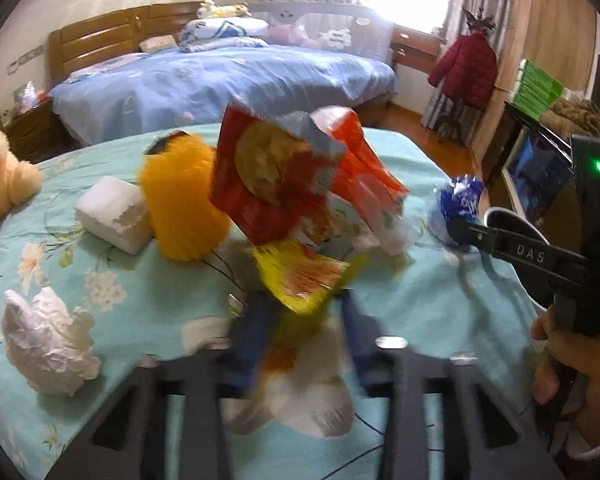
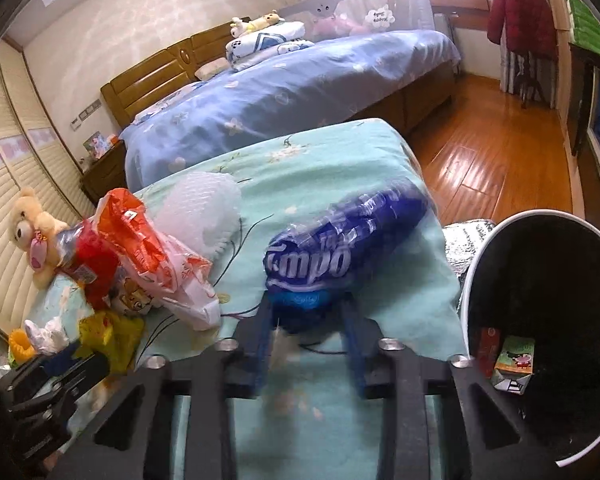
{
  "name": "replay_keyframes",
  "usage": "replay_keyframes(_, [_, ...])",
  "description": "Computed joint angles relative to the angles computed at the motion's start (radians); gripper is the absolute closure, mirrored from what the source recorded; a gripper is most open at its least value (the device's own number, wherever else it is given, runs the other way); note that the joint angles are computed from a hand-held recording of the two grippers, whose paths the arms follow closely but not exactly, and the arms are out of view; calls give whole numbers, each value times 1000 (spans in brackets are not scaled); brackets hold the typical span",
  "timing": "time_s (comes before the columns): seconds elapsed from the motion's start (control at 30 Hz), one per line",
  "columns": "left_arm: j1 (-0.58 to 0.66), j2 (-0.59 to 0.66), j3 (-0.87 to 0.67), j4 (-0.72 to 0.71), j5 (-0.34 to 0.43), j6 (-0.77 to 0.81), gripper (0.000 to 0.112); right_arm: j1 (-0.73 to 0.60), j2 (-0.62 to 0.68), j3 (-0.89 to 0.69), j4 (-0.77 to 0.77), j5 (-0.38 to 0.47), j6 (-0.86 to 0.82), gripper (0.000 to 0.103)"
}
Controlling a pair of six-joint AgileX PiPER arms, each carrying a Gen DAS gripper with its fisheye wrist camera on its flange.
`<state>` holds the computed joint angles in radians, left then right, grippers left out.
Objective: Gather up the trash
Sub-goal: 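Grasp the yellow snack bag with the left tool while the right tool grasps the blue wrapper, then carry the snack bag and blue wrapper over the trash bin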
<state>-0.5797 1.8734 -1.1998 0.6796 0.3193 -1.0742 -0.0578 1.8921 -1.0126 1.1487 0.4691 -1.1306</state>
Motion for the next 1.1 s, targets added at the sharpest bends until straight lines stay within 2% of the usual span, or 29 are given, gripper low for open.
replay_keyframes(0.03, [5,-1,4,-20,-14,22,91,-2,-6,7,7,1,-12,75])
replay_keyframes(0.07, [8,-3,7,-23,-21,26,101,-6,-17,21,19,5,-31,75])
replay_keyframes(0.13, [17,-16,25,-62,-48,67,106,-10,-38,41,32,11,-52,78])
replay_keyframes(0.23, [19,-39,57,-32,-71,46,109,-23,-73,74,43,29,-74,81])
replay_keyframes(0.47, [7,-89,115,-72,-135,101,112,-80,-165,152,70,91,-118,82])
replay_keyframes(0.6, [-13,-103,131,-40,-169,82,112,-129,-205,184,73,127,-135,82])
replay_keyframes(0.7, [-17,-107,133,-127,-187,173,112,-164,-233,208,70,145,-147,83])
replay_keyframes(0.87, [-35,-97,115,-175,-190,228,112,-225,-263,233,60,167,-157,83])
replay_keyframes(0.93, [-38,-88,103,-234,-192,293,112,-248,-269,236,56,174,-158,83])
replay_keyframes(1.1, [-72,-68,65,-225,-175,287,112,-314,-276,233,30,203,-163,83])
